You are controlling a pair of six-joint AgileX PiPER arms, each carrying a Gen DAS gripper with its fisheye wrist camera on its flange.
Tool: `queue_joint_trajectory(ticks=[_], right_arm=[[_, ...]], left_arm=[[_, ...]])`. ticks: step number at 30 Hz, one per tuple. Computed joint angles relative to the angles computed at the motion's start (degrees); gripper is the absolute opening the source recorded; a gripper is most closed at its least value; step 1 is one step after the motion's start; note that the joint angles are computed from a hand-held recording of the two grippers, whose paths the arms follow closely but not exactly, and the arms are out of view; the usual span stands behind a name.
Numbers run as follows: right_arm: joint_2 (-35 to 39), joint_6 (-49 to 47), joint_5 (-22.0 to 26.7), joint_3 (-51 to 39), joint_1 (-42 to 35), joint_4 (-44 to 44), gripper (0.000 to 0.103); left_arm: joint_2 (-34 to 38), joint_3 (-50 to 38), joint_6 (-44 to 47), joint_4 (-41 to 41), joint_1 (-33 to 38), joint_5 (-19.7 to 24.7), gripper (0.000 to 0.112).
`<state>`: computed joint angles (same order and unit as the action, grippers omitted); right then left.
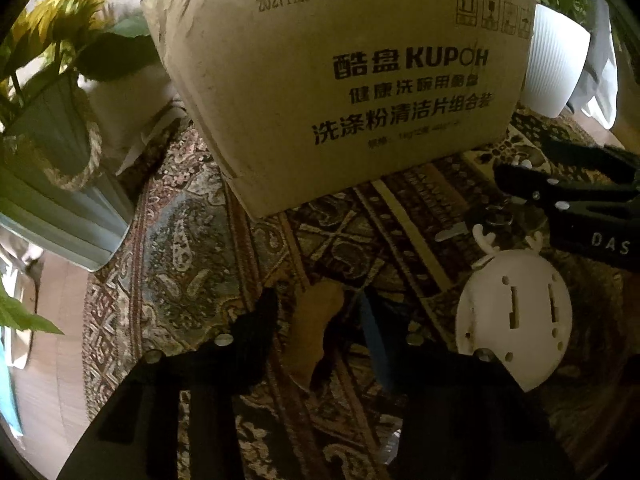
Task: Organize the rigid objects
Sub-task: 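Close the right tool on the astronaut figurine while the left tool grasps the wooden piece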
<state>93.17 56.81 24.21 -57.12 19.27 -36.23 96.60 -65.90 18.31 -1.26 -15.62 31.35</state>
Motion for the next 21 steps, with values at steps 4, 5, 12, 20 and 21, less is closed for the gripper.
queue_joint_trajectory(ticks=[4,5,12,20,21], right_arm=[[0.67,-2.18,-1.52,0.27,-0.73,2.18,0.079],[0.85,-2.40,-1.73,0.29,-0.79,2.40,0.079],[1.98,-12.33,-4.84,0.63,-2.78,12.62,0.059],[0.99,-16.13,-6.24,1.92,-3.42,16.86,0.056],[0.38,-15.88,-5.62,1.85,-3.10,16.68,0.056]], left_arm=[[-0.07,0.11,1.68,-3.94,1.08,0.65,0.036],[-0.19,0.25,1.93,-4.87,1.32,0.78,0.034],[-0.95,1.48,-1.11,-5.57,1.00,0.14,0.030],[-0.82,1.36,1.86,-12.75,2.37,0.74,0.029],[-1.03,1.42,2.64,-14.07,2.64,0.95,0.029]])
